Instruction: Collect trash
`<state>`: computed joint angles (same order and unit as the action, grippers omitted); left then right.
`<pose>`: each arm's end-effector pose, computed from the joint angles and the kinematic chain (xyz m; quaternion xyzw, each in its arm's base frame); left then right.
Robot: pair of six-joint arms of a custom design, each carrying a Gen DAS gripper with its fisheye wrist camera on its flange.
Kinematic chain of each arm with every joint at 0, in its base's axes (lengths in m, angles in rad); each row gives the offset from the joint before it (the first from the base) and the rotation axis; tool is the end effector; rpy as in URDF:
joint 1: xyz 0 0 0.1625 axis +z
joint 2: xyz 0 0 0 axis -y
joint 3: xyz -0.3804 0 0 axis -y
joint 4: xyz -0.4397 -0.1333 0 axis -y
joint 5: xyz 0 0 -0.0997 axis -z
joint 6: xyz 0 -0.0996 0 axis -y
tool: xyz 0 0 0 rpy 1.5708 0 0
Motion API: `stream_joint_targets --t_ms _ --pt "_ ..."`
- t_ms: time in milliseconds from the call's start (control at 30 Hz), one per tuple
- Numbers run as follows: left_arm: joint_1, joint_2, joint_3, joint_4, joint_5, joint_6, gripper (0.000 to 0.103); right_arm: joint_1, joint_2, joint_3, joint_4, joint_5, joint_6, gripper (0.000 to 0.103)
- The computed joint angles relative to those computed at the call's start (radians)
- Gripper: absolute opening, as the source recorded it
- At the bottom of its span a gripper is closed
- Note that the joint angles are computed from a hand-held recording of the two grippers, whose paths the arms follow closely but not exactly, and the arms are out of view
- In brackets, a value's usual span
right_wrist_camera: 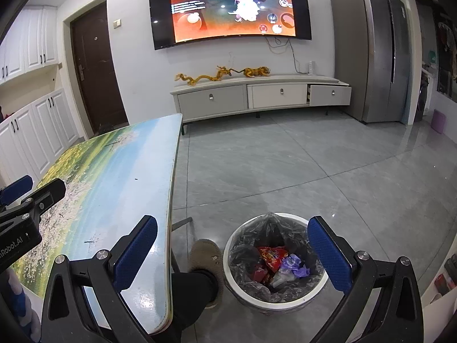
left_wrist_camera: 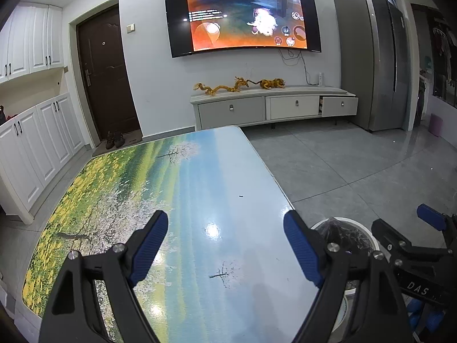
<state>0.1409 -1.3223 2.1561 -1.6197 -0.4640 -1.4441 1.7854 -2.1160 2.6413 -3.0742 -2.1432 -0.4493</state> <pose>-0.3926 -0.2803 0.1036 0.1954 0.7875 -0.4379 0.3872 0.1432 -0.2843 0.3032 0.1506 -0.8439 0.4184 0.3003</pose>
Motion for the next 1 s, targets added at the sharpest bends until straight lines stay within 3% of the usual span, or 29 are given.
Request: stream_joint_targets --t_ms 1000 --pt "-0.012 -0.026 0.026 0.001 0.030 -0.041 0.083 0.008 0.004 0.004 -0.009 -0.022 -0.012 0.103"
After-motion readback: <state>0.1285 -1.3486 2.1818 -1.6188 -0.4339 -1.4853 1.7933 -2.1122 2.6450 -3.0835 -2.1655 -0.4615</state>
